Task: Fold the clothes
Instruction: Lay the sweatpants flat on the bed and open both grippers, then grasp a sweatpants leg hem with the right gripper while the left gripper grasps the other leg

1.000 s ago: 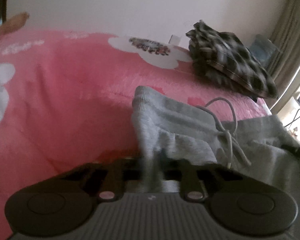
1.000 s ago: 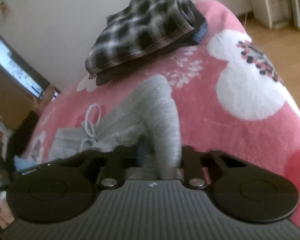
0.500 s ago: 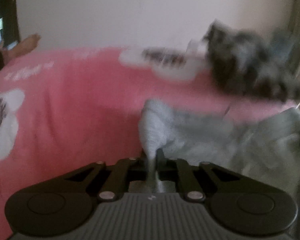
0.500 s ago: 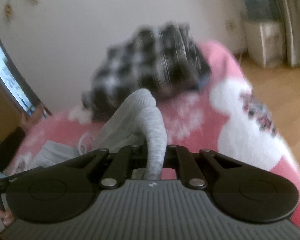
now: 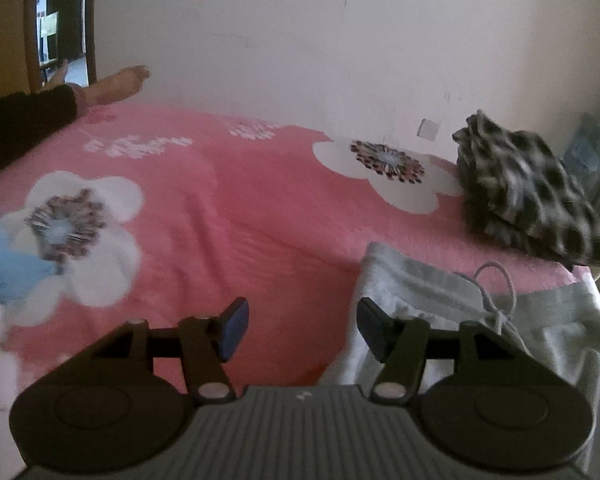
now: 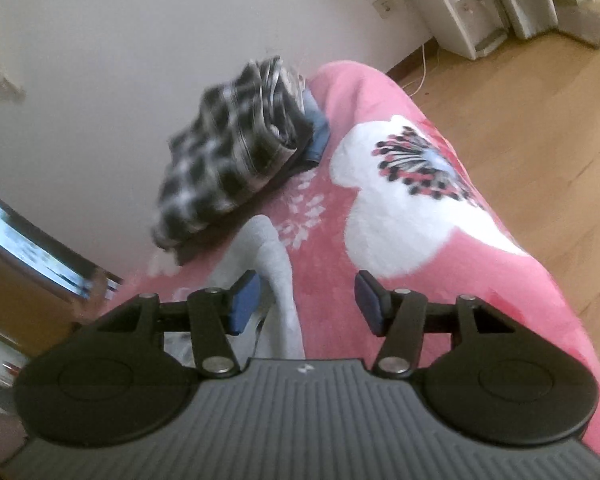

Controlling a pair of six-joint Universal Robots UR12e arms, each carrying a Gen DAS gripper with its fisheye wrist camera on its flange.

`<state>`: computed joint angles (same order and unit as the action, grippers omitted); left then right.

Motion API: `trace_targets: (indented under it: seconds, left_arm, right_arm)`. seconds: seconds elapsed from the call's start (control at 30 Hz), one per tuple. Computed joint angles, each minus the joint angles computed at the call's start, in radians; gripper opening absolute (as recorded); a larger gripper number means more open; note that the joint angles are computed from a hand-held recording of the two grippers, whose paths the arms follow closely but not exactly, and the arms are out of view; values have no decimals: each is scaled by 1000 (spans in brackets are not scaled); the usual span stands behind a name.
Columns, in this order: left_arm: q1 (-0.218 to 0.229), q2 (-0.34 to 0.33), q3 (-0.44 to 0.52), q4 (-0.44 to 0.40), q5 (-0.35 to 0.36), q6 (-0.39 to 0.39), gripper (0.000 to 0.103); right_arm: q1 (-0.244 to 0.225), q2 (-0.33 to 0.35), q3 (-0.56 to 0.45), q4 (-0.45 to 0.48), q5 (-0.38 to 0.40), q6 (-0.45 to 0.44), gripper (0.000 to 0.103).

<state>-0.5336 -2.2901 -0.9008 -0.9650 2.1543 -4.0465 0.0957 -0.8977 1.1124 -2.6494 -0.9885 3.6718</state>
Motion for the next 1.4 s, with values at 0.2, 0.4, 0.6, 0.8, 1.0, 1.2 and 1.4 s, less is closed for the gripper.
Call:
trace_targets:
  seconds: [0.2, 0.4, 0.6, 0.8, 1.0, 1.2, 1.4]
  left_arm:
    - [-22, 157, -167, 166, 64, 60, 61]
    - [-82, 273, -236, 180, 242, 137, 66]
    - [-131, 309, -280, 97, 19, 202, 71]
    - [-150, 283, -318, 63, -352, 200, 69]
    - [-164, 331, -393, 44, -504, 200, 67]
    - [-184, 370, -445, 23, -685, 303, 70]
    - [-215, 360, -456, 1, -791, 305, 70]
  right_arm:
    - [-50, -141, 225, -79, 130, 42, 53]
    - [-66, -299, 385, 99, 179, -179, 53]
    - [-40, -439, 492, 420, 210, -484, 53]
    - [11, -511, 605, 531, 213, -567, 50]
    - [33, -521, 646, 767, 301, -597, 46]
    - [64, -565, 706, 791, 292, -660, 6]
    - [53, -609, 761, 483, 322, -548, 2]
